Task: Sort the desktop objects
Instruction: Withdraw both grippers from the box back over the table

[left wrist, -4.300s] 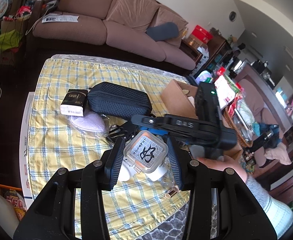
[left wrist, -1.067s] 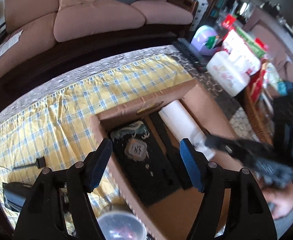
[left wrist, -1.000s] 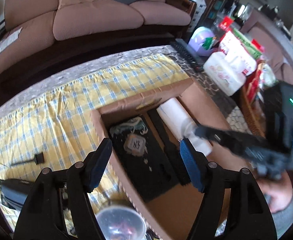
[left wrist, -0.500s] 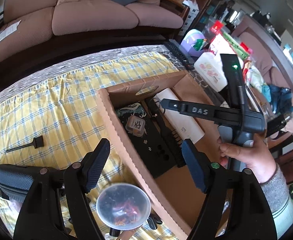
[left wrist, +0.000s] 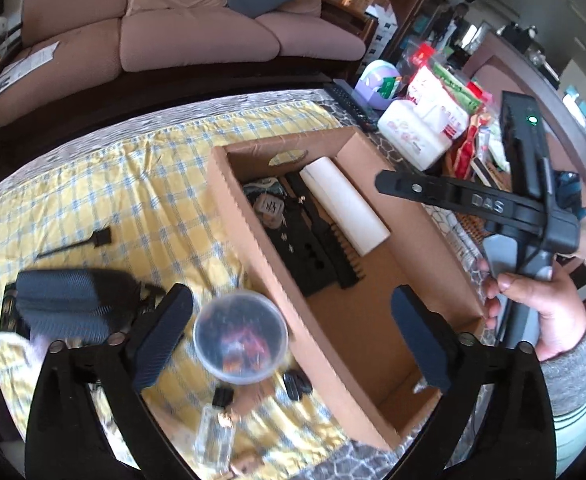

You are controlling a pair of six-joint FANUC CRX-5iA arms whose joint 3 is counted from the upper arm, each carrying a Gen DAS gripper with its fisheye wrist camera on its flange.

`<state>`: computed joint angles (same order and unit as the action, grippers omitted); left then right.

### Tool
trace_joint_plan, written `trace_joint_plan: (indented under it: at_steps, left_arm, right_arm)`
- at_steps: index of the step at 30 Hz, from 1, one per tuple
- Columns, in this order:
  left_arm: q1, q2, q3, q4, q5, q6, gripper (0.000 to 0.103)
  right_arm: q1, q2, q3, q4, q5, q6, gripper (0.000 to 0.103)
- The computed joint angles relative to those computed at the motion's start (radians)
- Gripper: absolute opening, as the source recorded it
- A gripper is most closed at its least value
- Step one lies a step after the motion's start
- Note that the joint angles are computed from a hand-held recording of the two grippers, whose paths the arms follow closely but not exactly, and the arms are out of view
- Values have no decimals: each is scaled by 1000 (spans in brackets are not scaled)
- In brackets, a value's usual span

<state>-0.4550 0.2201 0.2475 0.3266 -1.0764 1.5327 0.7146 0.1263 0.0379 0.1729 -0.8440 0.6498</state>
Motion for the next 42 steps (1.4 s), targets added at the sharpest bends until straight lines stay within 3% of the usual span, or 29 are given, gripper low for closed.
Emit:
trace_joint_plan:
  at_steps: [6,14,32,37,42]
  left_arm:
    - [4,-129,-121,-31,2,36,103]
    - [48,-314,-268,-74,-21,70,103]
    - [240,-668,-540,-161,-64,80,103]
    - [215,-776,-649,-258,6,174,103]
    - [97,-829,-723,-424,71,353,103]
  right_arm:
    - [125,-88,-102,165,-27,-127,102]
    - [304,-148,-158,353,-98,-263,103]
    - [520,-124,-148,473,-139,-419,103]
    - [570,-110,-204,537,-101,-492,103]
    - [631,-82,-290,645,-99,-597,103]
